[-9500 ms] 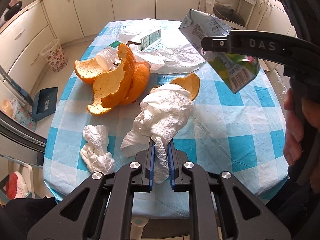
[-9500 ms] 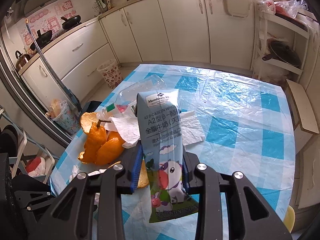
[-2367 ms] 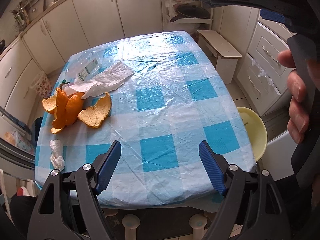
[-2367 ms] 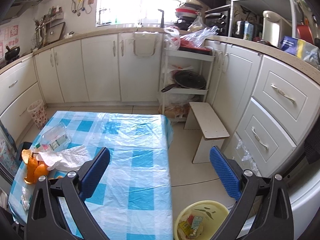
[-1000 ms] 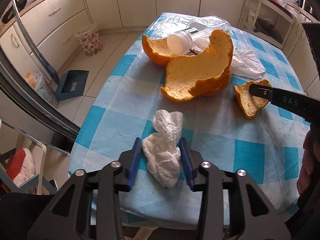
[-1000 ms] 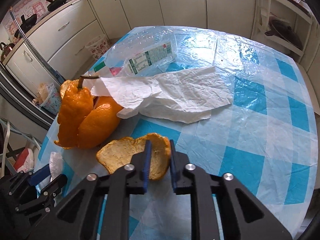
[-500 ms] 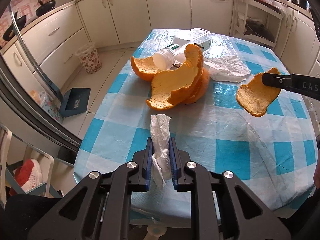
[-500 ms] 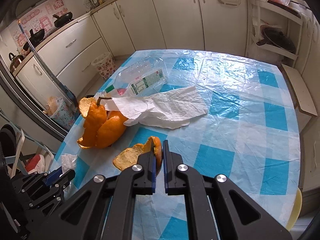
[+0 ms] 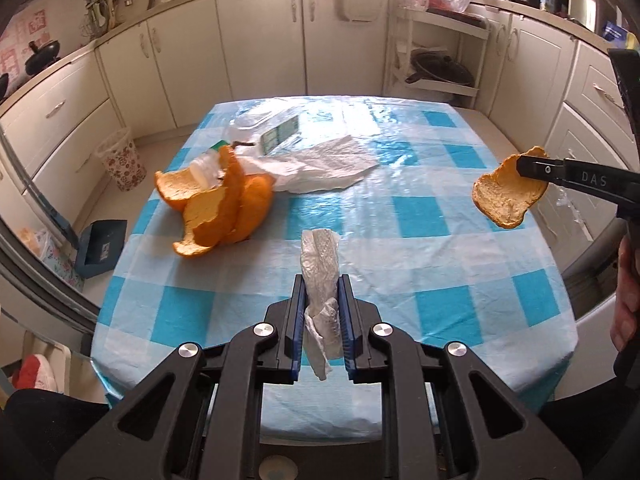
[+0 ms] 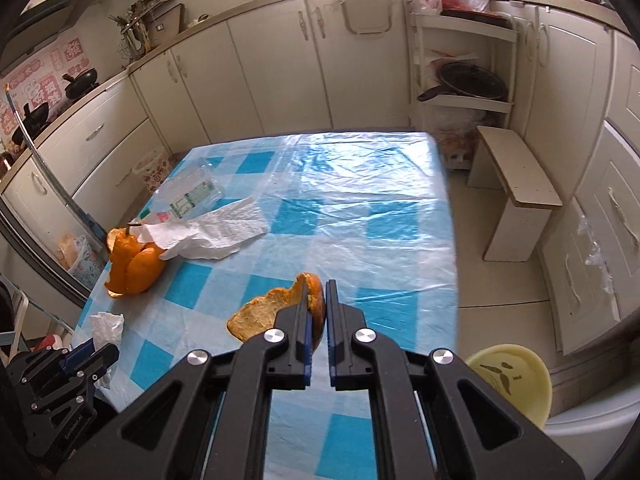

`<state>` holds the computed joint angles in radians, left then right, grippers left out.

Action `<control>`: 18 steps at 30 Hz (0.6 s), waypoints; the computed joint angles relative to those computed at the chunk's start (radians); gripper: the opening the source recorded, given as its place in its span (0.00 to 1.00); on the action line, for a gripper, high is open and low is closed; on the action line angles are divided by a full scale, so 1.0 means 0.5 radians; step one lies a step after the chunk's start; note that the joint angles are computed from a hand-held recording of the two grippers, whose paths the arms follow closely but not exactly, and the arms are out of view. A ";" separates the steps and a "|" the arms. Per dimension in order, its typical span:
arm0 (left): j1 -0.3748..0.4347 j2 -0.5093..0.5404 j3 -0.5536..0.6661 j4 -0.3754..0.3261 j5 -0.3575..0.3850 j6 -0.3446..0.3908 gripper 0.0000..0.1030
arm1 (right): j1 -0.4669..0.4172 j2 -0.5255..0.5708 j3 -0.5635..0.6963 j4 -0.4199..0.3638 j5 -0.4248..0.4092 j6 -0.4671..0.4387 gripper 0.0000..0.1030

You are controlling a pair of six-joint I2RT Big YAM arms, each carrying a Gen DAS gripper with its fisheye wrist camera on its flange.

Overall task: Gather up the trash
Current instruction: 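Carry the tissue and orange peel with both tools to the yellow bin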

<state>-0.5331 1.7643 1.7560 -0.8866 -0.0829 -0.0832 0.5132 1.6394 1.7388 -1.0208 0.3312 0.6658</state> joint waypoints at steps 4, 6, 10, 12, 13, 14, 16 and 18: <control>-0.105 0.021 0.078 -0.032 0.093 -0.005 0.15 | -0.034 -0.180 -0.182 -0.054 0.151 0.036 0.06; -0.168 0.053 0.151 -0.069 0.146 -0.015 0.15 | -0.062 -0.248 -0.245 -0.114 0.209 0.032 0.06; -0.300 0.121 0.288 -0.096 0.249 -0.017 0.15 | -0.169 -0.359 -0.356 -0.342 0.261 0.012 0.06; -0.361 0.176 0.370 -0.132 0.284 -0.025 0.15 | -0.223 -0.388 -0.415 -0.443 0.257 -0.008 0.06; -0.390 0.209 0.416 -0.155 0.301 -0.030 0.15 | -0.256 -0.398 -0.448 -0.498 0.245 -0.013 0.06; -0.422 0.245 0.463 -0.182 0.322 -0.035 0.15 | -0.278 -0.408 -0.482 -0.529 0.222 -0.014 0.06; -0.473 0.296 0.522 -0.216 0.343 -0.046 0.15 | -0.324 -0.407 -0.541 -0.586 0.156 0.004 0.07; -0.519 0.375 0.614 -0.266 0.348 -0.060 0.15 | -0.368 -0.392 -0.594 -0.636 0.088 0.043 0.13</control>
<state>-0.7926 1.9519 2.0631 -1.0194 0.0913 -0.1133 0.3293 1.4431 1.4418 -1.3388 0.3750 0.6873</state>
